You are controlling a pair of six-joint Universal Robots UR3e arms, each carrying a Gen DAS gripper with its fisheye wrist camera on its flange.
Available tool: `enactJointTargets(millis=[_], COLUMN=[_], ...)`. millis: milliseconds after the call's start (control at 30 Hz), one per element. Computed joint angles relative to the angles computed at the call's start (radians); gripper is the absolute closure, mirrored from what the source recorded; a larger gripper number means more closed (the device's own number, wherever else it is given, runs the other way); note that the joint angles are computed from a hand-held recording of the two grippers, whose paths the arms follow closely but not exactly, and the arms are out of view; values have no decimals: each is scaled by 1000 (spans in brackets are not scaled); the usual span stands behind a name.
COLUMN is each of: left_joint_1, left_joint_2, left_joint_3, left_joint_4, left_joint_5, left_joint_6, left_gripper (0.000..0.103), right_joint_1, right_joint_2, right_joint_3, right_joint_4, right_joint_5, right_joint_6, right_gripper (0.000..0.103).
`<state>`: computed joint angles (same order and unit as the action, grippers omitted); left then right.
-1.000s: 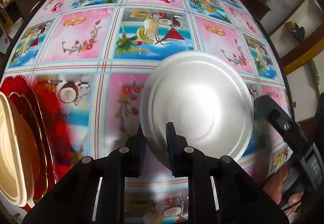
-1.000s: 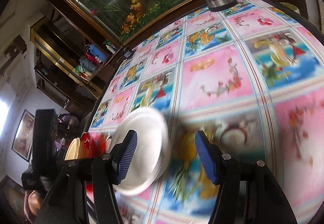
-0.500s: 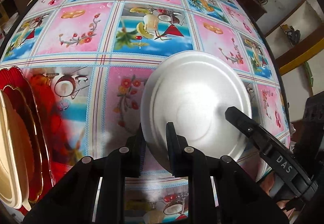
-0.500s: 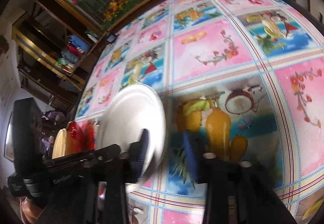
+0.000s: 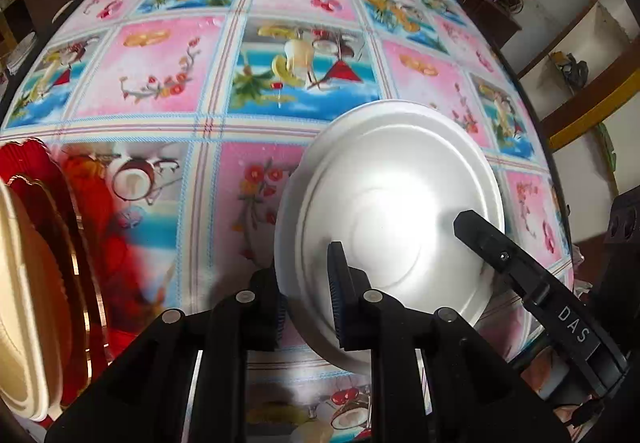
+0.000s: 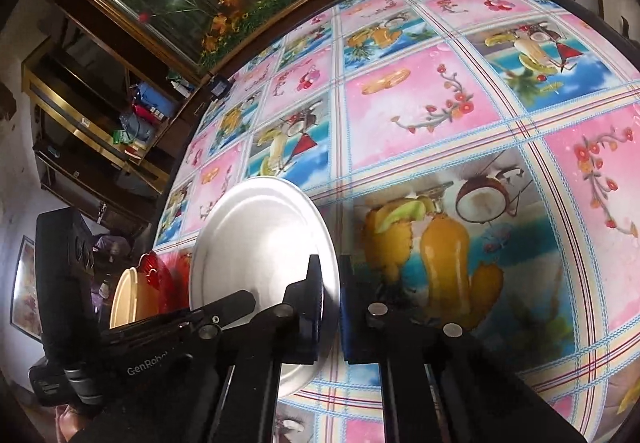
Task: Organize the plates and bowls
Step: 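Carry the white bowl with the left gripper toward the stack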
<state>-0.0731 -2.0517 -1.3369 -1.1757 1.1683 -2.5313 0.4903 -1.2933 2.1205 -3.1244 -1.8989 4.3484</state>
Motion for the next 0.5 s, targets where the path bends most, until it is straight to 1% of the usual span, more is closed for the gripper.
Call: enactJointTargets(millis=[133, 267, 400, 500], left_joint_1=[40, 108, 181, 234], left_joint_2=[60, 139, 196, 215], left_joint_3=[-34, -77, -108, -113], left_joint_4=[16, 35, 52, 42], left_joint_5=[-45, -109, -162, -190], left_joint_6=[21, 62, 99, 130], left_gripper=[87, 87, 87, 87], right_joint_1=[22, 45, 68, 84], right_joint_2=[-9, -3, 27, 71], right_joint_3=[-44, -114, -220, -322], right_joint_4=[26, 48, 74, 106], right_joint_5=[-22, -36, -46, -49], right_joint_6=[-11, -30, -66, -96], right_gripper=[96, 96, 96, 96])
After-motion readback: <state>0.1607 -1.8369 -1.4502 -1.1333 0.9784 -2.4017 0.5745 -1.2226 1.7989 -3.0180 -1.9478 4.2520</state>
